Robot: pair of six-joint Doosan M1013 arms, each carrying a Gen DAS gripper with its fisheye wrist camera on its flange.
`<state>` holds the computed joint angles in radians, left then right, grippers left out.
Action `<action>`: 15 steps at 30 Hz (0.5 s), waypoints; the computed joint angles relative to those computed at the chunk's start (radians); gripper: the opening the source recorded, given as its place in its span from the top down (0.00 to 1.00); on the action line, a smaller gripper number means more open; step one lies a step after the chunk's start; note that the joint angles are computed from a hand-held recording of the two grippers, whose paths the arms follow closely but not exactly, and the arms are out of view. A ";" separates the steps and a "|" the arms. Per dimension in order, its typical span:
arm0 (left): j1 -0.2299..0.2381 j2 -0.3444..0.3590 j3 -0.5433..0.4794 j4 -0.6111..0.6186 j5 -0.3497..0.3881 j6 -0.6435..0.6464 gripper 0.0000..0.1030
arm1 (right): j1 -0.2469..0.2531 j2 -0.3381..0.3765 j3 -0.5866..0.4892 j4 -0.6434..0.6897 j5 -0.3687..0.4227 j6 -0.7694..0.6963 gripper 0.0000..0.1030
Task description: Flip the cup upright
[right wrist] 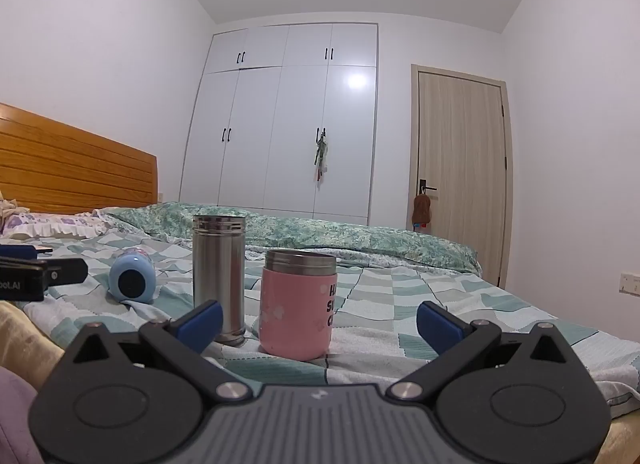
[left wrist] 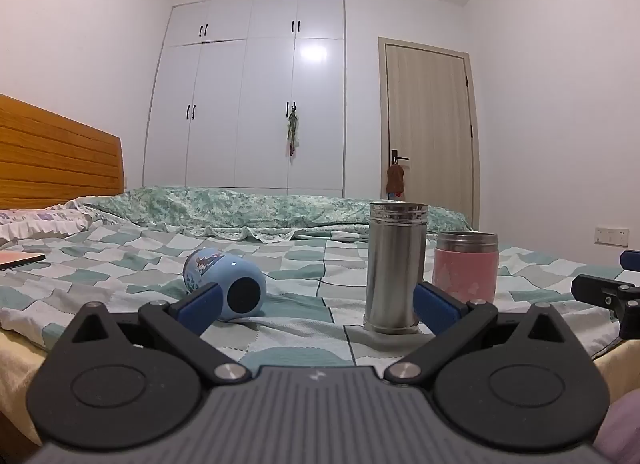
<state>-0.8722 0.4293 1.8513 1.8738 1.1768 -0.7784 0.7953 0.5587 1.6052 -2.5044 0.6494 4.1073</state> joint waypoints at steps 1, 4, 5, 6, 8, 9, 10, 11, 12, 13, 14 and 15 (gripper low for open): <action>0.000 0.000 0.001 0.002 0.000 0.002 0.00 | 0.000 0.000 0.000 0.000 0.000 0.000 0.00; 0.000 0.000 0.000 -0.001 -0.001 0.003 0.00 | 0.000 0.000 0.000 -0.003 0.003 0.002 0.00; 0.000 0.000 0.000 0.000 0.001 0.003 0.00 | 0.000 0.000 0.000 -0.003 0.003 0.002 0.00; 0.000 0.001 0.000 -0.001 0.002 0.004 0.00 | 0.000 0.000 0.000 -0.003 0.003 0.002 0.00; -0.001 0.000 0.000 -0.001 0.002 0.003 0.00 | 0.000 0.000 0.000 -0.003 0.003 0.002 0.00; 0.000 0.001 -0.001 -0.002 0.002 0.004 0.00 | 0.000 0.000 0.000 -0.002 0.003 0.002 0.00; 0.000 0.000 -0.001 -0.002 0.001 0.004 0.00 | 0.000 0.000 0.001 -0.002 0.003 0.002 0.00; 0.000 0.000 0.000 -0.001 -0.001 0.003 0.00 | 0.000 0.000 0.001 -0.002 0.003 0.002 0.00; 0.000 0.000 0.000 -0.001 0.000 0.003 0.00 | 0.000 0.000 0.001 -0.002 0.003 0.002 0.00; 0.000 0.000 0.000 0.000 0.000 0.002 0.00 | 0.000 0.000 0.001 -0.002 0.003 0.002 0.00; 0.000 0.000 0.000 -0.001 0.000 0.003 0.00 | 0.000 0.000 0.001 -0.002 0.003 0.002 0.00; -0.001 0.000 -0.001 -0.003 0.002 0.005 0.00 | 0.000 0.000 0.001 -0.002 0.003 0.002 0.00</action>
<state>-0.8736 0.4294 1.8503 1.8705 1.1788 -0.7738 0.7955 0.5588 1.6059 -2.5067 0.6526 4.1095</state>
